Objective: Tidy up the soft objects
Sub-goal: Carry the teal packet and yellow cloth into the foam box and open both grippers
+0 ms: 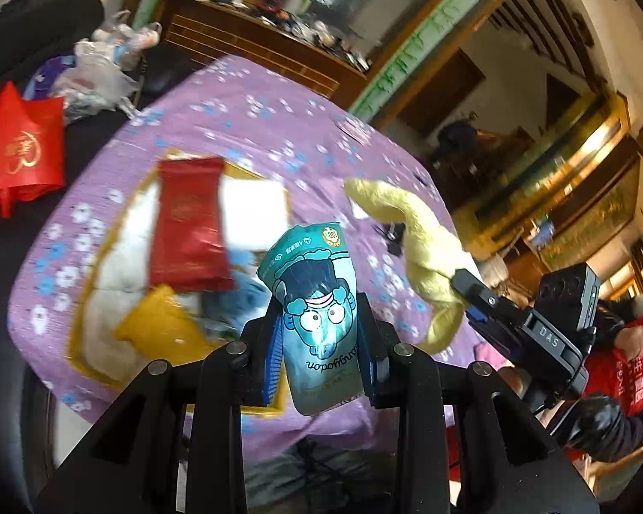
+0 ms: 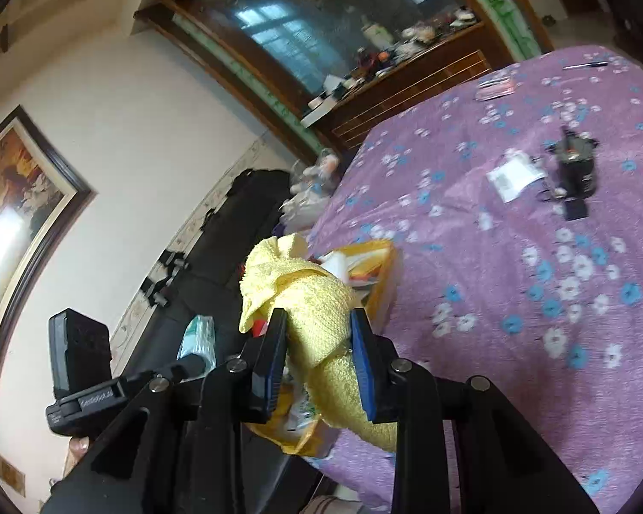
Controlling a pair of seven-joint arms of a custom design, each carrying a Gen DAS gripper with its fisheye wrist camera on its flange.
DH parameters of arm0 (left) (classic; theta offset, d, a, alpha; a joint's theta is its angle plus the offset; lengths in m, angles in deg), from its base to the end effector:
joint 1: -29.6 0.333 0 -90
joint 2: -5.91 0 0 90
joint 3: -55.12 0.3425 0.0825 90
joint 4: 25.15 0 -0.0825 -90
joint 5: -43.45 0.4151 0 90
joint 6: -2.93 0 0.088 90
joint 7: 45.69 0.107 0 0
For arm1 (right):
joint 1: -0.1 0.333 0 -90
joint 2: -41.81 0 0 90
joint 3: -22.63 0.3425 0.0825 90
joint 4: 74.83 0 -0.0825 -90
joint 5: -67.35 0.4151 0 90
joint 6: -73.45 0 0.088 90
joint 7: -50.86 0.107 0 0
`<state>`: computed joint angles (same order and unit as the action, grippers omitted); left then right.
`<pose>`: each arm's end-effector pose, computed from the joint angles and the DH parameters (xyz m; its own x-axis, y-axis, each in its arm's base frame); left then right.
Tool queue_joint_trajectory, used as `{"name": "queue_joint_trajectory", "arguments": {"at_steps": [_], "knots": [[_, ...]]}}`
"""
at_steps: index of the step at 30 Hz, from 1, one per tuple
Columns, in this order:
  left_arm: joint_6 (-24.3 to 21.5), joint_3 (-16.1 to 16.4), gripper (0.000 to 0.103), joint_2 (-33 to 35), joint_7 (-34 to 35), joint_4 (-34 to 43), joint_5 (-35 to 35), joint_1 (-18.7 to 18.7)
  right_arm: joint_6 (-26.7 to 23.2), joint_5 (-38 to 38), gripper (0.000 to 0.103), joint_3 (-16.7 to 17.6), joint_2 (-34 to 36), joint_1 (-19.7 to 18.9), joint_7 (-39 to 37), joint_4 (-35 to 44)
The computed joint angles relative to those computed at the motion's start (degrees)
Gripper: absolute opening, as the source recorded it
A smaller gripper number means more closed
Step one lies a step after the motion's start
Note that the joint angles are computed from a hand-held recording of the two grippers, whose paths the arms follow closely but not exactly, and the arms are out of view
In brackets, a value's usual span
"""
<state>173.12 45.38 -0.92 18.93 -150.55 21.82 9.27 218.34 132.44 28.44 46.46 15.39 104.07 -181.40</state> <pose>0.5142 -0.2729 0.5546 0.0089 -0.8090 0.5878 -0.7532 -0.3920 -0.5282 0.6172 0.2259 0.5486 0.4036 -0.6768 -0.6157 -0.8018 0.0626 -0.5943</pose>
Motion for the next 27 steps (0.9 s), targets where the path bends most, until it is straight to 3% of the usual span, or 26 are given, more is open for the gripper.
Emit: {"name": "queue_joint_trajectory", "arguments": {"at_steps": [3, 8, 12, 16, 20, 22, 24, 26, 27], "knots": [[0.2, 1.2, 0.029, -1.1, 1.2, -1.9, -2.3, -0.1, 0.3, -1.0, 0.028, 0.6, 2.2, 0.7, 0.1, 2.4], [0.2, 0.3, 0.029, 0.8, -4.4, -1.7, 4.0, 3.0, -0.8, -5.4, 0.028, 1.8, 8.1, 1.1, 6.1, 8.7], [-0.2, 1.1, 0.029, 4.2, 2.6, -0.3, -2.9, 2.5, -1.1, -9.0, 0.028, 3.3, 12.8, 1.6, 9.5, 12.8], [-0.1, -0.5, 0.029, 7.5, 11.5, 2.1, -11.2, 4.5, -0.3, -13.2, 0.028, 4.4, 18.3, 2.6, 13.8, 17.5], [-2.4, -0.9, 0.030, 10.9, 0.3, 4.5, 4.6, 6.8, 1.0, -20.4, 0.029, 4.2, 20.9, 4.3, 19.1, 19.2], [-2.8, -3.0, 0.033, 12.2, 2.3, 5.0, 1.2, 8.8, 2.4, -22.8, 0.032, 4.3, 21.0, 4.7, 20.0, 18.6], [0.1, -4.9, 0.040, 12.2, 4.4, 3.9, -2.8, 10.3, 3.1, -24.8, 0.032, 4.5, 21.2, 4.7, 20.9, 18.1], [3.2, -6.9, 0.058, 12.0, 7.0, 2.8, -7.8, 11.5, 1.8, -24.4, 0.034, 5.5, 21.3, 3.6, 19.9, 18.2], [4.0, -8.1, 0.058, 12.0, 9.5, 2.6, -11.6, 12.4, 1.4, -24.5, 0.035, 5.8, 21.1, 3.3, 19.4, 18.1]]}}
